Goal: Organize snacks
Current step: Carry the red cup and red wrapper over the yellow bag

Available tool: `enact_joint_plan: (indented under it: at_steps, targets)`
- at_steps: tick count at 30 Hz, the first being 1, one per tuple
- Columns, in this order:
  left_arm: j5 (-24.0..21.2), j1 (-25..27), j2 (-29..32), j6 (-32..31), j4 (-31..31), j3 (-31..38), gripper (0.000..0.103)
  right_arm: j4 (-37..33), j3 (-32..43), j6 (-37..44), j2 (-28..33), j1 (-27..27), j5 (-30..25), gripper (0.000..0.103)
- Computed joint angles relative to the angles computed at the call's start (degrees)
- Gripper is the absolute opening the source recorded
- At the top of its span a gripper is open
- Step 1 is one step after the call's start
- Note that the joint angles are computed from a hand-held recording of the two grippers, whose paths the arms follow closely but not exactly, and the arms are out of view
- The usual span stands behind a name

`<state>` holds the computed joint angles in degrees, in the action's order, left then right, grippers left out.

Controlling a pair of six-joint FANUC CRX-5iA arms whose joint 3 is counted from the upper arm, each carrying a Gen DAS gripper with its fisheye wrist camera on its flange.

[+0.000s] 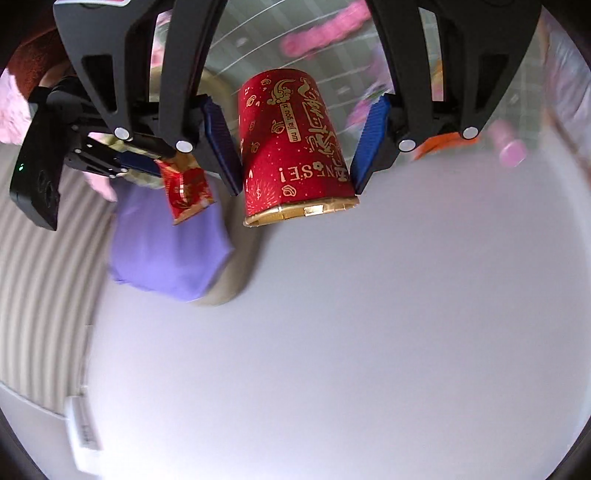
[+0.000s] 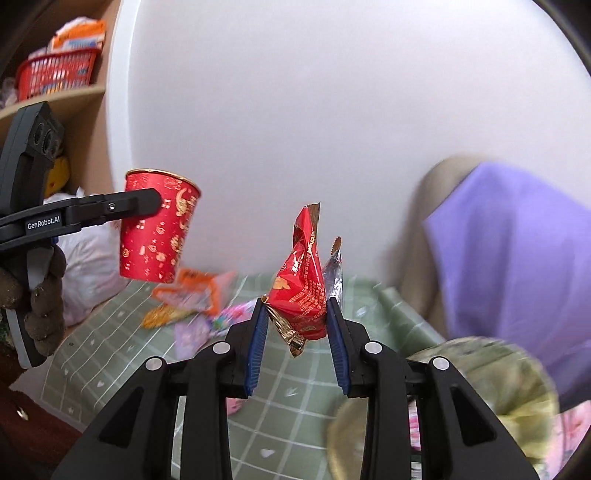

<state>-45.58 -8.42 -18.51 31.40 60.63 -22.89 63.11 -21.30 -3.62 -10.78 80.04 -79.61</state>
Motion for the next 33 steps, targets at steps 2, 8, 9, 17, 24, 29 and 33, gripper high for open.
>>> enact_joint_plan:
  at_steps: [2,8,9,17,24,29,33]
  targets:
    - [-0.89,-2.37,1.51,-2.46,2.99,1.53,0.057,0.66,0.78,-0.38,-0.29,1.74,-5.4,0.031]
    - [-2.67,-8.54,5.53,-5.85,6.46,5.66,0.057,0.54,1.07,-3.03,-1.88,5.33,-16.93,0.031]
    - [-2.88,-9.33,6.12,-6.19,6.69,6.17,0.057,0.34,1.1,-3.67,-2.07,6.08,-18.75,0.031]
    - [-5.77,-14.05,11.02,-6.3,7.21,9.47,0.057,-3.02,-0.29,-7.16,-4.65,9.07,-25.88,0.031]
    - [-12.17,-16.41,17.36,-0.68,3.04,13.63,0.057,-7.31,-3.62,-14.11,-9.33,14.18,-31.85,0.031]
    - [-14.92,-19.91,24.08,5.65,-3.73,18.6,0.057,-10.93,-6.67,-19.78,-14.17,18.09,-33.07,0.031]
    - [-14.59,-22.76,28.15,8.84,-11.5,22.15,0.057,-14.72,-9.78,-19.2,-18.39,17.58,-26.83,0.031]
